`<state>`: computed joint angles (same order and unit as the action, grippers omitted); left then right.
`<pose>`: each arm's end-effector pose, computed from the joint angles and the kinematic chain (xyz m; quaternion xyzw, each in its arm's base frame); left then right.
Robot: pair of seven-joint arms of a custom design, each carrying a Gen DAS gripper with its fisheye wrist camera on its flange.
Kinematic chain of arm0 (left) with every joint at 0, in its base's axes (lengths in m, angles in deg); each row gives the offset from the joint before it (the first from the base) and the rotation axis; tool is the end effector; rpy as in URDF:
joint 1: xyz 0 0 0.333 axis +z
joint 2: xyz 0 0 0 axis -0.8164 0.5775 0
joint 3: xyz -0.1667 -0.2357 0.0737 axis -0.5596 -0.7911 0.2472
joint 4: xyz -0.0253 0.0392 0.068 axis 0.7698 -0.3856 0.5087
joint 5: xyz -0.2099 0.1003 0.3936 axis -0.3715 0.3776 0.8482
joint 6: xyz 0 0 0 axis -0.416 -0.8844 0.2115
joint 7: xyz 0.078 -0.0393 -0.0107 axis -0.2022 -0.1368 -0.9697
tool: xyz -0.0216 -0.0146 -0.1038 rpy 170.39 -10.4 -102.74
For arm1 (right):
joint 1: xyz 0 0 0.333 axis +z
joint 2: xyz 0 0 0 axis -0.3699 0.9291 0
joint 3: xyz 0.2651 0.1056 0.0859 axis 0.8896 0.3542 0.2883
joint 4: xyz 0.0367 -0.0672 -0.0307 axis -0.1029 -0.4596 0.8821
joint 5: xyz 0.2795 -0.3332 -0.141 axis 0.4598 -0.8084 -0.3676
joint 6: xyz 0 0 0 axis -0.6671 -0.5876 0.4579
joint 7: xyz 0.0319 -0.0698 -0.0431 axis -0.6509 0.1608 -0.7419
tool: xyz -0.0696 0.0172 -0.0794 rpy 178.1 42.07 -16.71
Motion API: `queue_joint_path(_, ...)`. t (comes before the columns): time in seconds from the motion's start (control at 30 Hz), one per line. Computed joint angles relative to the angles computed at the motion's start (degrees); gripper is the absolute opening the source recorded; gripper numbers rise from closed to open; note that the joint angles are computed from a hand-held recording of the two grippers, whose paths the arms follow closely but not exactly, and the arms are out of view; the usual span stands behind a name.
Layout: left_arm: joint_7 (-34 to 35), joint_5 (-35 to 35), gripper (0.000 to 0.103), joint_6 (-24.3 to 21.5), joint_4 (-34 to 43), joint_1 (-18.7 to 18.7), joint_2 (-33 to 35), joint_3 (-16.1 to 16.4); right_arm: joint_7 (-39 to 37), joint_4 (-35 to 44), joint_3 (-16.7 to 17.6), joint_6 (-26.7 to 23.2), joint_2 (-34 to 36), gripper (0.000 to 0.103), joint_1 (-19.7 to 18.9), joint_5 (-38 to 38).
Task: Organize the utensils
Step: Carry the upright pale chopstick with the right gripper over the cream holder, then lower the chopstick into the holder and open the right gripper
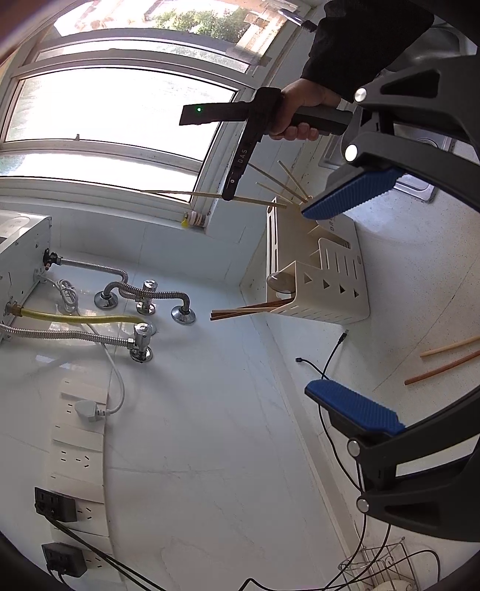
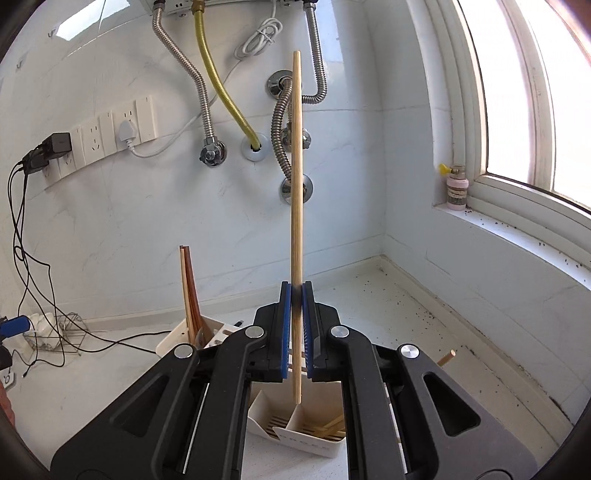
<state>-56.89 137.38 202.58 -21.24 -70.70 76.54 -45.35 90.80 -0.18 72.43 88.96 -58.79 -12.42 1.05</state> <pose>0.5611 -0.3735 0.5909 -0.5557 0.6228 -0.4707 0.2858 0.7292 0.1335 0.5941 -0.6558 0.4963 -0.2897 0.4896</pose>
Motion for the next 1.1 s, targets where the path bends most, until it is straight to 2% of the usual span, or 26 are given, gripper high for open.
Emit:
queue_joint_path(0.13,0.7,-0.8,0.087,-0.6,-1.3,-0.1,-0.9,-0.2,-5.6,-1.9,2.8,3.9,0.2,0.006,-1.5,6.4)
queue_joint_path(0.2,1.9,-1.9,0.087,-0.8,-1.9,-0.1,-1.2,-0.4,-6.8,-2.7,3.1,5.7,0.4,0.006,-1.4,7.9)
queue_joint_path(0.27,2.6,-2.3,0.087,-0.8,-2.5,-0.1,-1.5,-0.6,-11.9,-3.1,5.7,8.4,0.5,0.006,-3.1,13.0)
queue_joint_path(0.43,5.0,-4.6,0.087,-1.1,-3.7,-0.1,-2.2,-0.8,-10.1,-3.0,4.1,9.3,1.7,0.006,-1.8,12.3)
queue_joint_path(0.63,5.0,-5.1,0.087,-1.3,-4.5,0.2,-2.9,-1.0,-10.8,-3.4,5.3,10.7,2.3,0.006,-2.4,12.7)
queue_joint_path(0.87,5.3,-6.5,0.087,-1.6,-5.2,0.4,-3.2,-1.1,-1.9,-5.2,0.7,8.9,1.7,0.007,1.1,4.7)
queue_joint_path(0.93,5.2,-6.7,0.087,-1.5,-5.5,0.4,-3.3,-1.1,-2.9,-5.3,2.3,9.6,1.6,0.028,-0.3,5.7)
queue_joint_path(1.0,5.0,-6.7,0.087,-1.4,-6.0,0.5,-3.7,-1.1,-5.0,-5.2,4.3,10.5,1.5,0.033,-1.8,7.6)
queue_joint_path(1.1,5.4,-7.7,0.087,-1.4,-6.6,0.7,-4.0,-1.0,-5.2,-5.3,4.4,11.0,1.3,0.033,-2.0,8.0)
